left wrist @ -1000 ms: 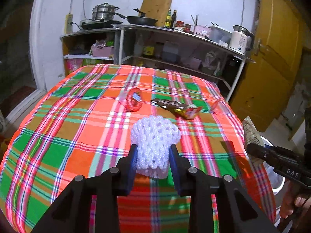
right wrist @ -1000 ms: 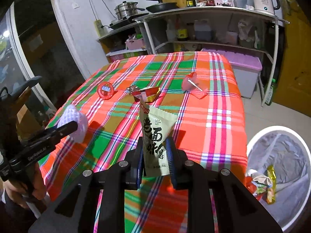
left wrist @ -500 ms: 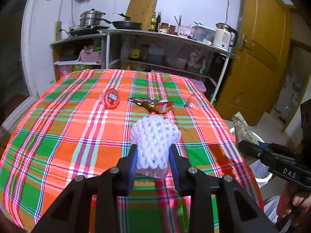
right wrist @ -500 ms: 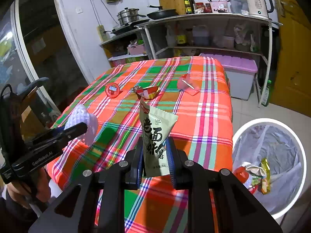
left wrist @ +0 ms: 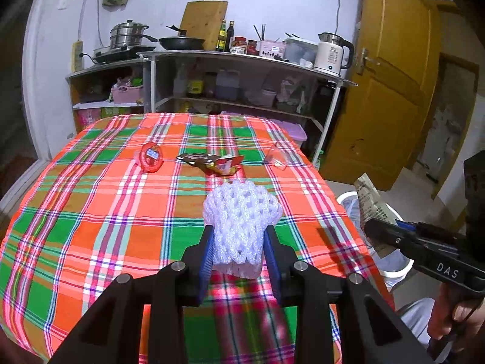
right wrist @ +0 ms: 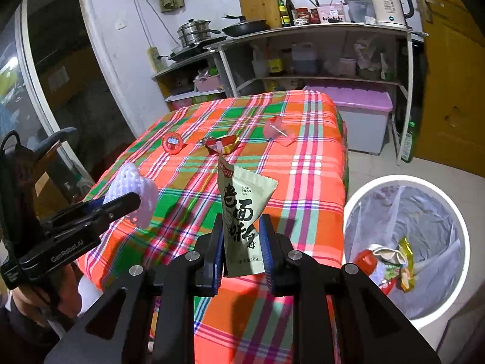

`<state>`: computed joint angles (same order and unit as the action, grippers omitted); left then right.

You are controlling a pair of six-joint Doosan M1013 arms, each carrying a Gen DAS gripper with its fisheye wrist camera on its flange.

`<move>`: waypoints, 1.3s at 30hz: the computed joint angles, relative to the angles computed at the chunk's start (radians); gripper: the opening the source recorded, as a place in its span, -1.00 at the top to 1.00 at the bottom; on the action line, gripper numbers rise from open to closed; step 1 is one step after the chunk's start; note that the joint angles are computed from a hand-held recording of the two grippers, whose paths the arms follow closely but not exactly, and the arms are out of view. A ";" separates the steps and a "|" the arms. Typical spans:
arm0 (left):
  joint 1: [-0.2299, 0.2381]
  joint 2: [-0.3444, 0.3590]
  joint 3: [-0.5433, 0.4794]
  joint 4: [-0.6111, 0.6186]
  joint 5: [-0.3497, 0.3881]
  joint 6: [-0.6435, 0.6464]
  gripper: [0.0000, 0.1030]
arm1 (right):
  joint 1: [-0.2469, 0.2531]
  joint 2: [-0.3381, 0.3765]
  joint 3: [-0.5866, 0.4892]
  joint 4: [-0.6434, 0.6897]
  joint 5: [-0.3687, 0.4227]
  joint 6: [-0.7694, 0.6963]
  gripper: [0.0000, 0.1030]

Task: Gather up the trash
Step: 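Lift both held items and carry them over the white bin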

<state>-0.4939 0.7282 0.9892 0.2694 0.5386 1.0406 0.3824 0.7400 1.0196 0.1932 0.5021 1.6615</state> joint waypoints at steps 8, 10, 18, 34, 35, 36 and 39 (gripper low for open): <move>-0.016 0.010 -0.019 -0.037 0.004 0.055 0.38 | -0.010 -0.031 0.053 -0.008 -0.034 0.022 0.56; -0.020 0.014 -0.028 -0.047 0.008 0.068 0.38 | -0.014 -0.040 0.069 -0.010 -0.045 0.030 0.56; -0.036 0.029 -0.057 -0.083 0.014 0.122 0.38 | -0.028 -0.070 0.122 -0.031 -0.081 0.073 0.56; -0.064 0.106 -0.192 -0.260 0.054 0.321 0.38 | -0.064 -0.116 0.209 -0.163 -0.128 0.259 0.56; -0.066 0.114 -0.205 -0.274 0.061 0.336 0.38 | -0.066 -0.118 0.213 -0.172 -0.128 0.273 0.56; -0.067 0.121 -0.218 -0.285 0.067 0.349 0.38 | -0.068 -0.119 0.216 -0.181 -0.128 0.285 0.56; -0.073 0.147 -0.260 -0.319 0.090 0.387 0.38 | -0.076 -0.121 0.223 -0.208 -0.127 0.326 0.56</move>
<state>-0.5666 0.8752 0.7294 -0.0495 0.6289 1.4274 0.3067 0.6193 1.2427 -0.0144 0.3749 1.9871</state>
